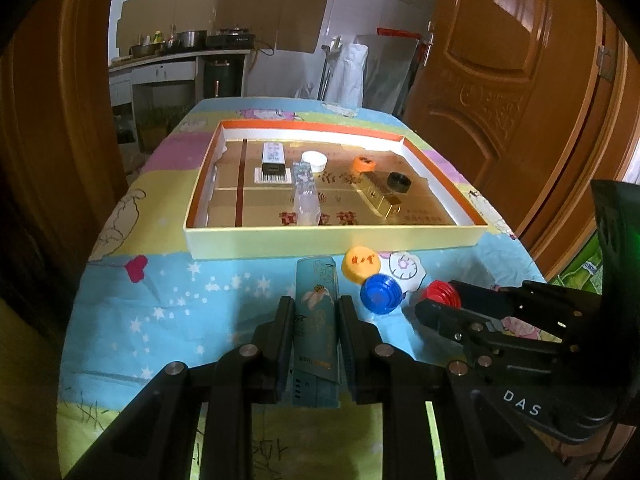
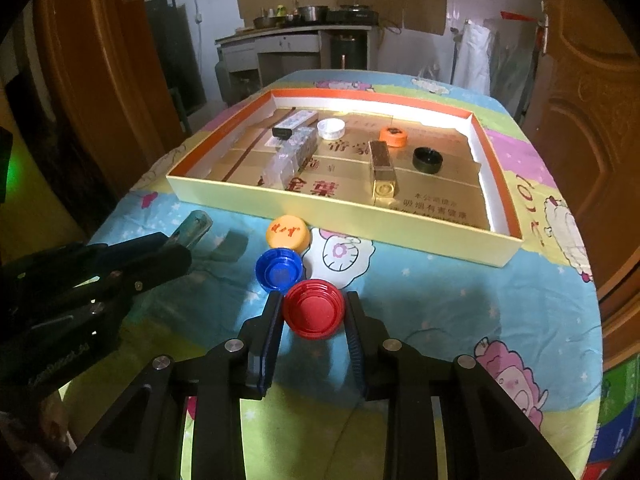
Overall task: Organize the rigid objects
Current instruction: 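Carry the teal tube with the left tool while the right tool carries the red cap into the tray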
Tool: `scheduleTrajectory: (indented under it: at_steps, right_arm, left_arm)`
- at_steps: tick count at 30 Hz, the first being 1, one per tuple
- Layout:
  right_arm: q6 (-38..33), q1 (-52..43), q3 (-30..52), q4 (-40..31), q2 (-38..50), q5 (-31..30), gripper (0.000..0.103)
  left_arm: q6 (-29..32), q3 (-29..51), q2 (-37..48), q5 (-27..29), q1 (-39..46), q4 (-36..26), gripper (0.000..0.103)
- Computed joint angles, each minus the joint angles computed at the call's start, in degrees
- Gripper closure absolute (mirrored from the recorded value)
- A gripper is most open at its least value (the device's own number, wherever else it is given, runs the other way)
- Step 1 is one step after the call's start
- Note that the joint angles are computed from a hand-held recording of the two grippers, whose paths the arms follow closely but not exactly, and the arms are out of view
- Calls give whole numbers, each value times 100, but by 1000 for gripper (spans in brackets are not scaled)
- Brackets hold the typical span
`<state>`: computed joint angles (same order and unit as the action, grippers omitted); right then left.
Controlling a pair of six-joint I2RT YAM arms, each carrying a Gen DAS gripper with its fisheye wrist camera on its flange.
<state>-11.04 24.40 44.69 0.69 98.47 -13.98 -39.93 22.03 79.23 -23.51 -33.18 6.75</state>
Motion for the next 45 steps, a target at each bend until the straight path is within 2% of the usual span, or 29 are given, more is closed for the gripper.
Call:
scheduleTrajectory:
  at_steps: [22, 45]
  right_arm:
    - [-49, -14, 405, -181, -255, -233, 72]
    - [-112, 54, 1568, -329, 657, -392, 72]
  left_arm:
    - [308, 675, -234, -187, 339, -614, 81]
    - [714, 1270, 549, 415, 1289, -308, 81]
